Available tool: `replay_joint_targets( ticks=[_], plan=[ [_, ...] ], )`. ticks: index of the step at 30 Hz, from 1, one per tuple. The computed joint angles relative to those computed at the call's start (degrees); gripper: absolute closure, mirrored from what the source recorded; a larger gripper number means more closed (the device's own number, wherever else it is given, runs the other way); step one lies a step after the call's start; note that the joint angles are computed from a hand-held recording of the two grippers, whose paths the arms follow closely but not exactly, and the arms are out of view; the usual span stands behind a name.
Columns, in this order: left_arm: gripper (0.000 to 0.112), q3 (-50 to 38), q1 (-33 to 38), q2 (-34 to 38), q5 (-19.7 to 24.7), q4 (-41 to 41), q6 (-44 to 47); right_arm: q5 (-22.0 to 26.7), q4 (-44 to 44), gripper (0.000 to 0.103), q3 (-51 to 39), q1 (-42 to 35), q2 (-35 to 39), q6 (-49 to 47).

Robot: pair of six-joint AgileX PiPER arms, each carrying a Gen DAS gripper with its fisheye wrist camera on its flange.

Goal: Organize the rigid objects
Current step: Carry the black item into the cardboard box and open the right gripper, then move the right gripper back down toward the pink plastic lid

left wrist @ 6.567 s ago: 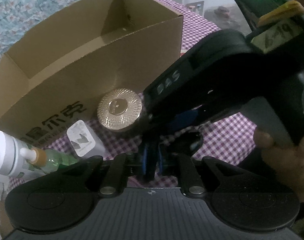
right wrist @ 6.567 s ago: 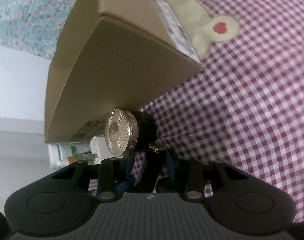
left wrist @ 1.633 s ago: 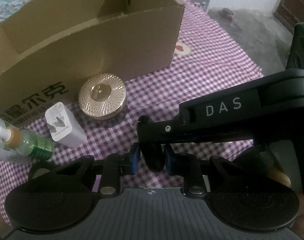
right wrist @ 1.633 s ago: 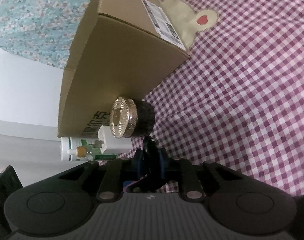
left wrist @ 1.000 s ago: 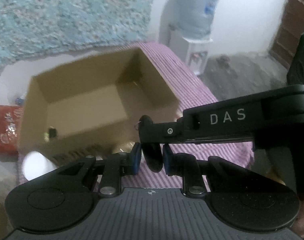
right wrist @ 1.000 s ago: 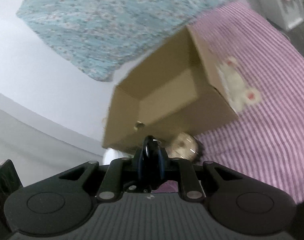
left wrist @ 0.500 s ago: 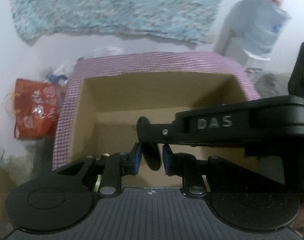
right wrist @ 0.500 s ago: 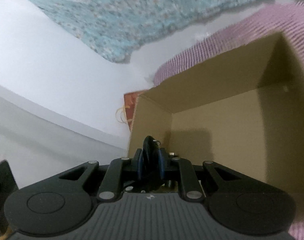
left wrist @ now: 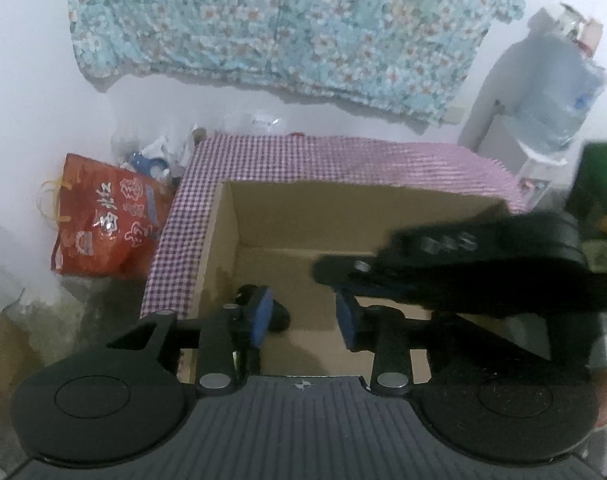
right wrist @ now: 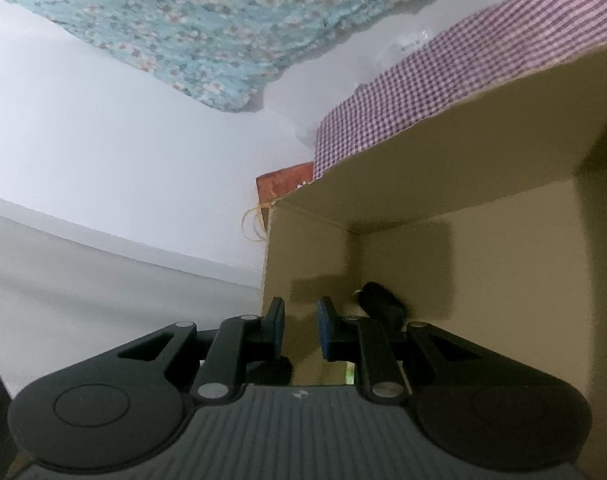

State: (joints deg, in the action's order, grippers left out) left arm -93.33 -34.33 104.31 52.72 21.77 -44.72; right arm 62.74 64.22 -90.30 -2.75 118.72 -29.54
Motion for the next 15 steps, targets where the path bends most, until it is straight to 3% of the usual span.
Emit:
replay_joint_targets(
  ticks=[3, 6, 8, 10, 11, 15],
  plan=[
    [0.063, 2.61, -2.12, -3.54, -1.0, 1.25, -1.84, 0.99, 0.51, 0.083, 5.59, -3.02, -5.47, -2.59],
    [0.045, 7.98, -5.4, -9.55, -3.46, 3.02, -4.79, 2.29, 1.76, 0.078, 14.87, -7.78, -14.15, -7.13],
    [0.03, 12.1, -7.84, -13.53, -5.65, 4.47, -7.01, 2.97, 3.11, 0.057, 22.01, -11.61, -21.24, -10.69],
    [0.018, 15.26, -10.35, -16.24, -6.61, 6.16, -9.27, 3.06, 3.71, 0.047, 29.4, -15.66, -28.42, -14.13],
    [0.013, 17.1, -11.93, -17.83, -6.7, 6.98, -10.74, 2.37, 3.56, 0.045, 32.75, -17.24, -32.32, -15.14],
    [0.011, 22.76, -16.65, -21.73, -6.99, 9.27, -16.15, 1.41, -1.57, 0.036, 42.39, -23.82, -45.92, -15.98]
  ],
)
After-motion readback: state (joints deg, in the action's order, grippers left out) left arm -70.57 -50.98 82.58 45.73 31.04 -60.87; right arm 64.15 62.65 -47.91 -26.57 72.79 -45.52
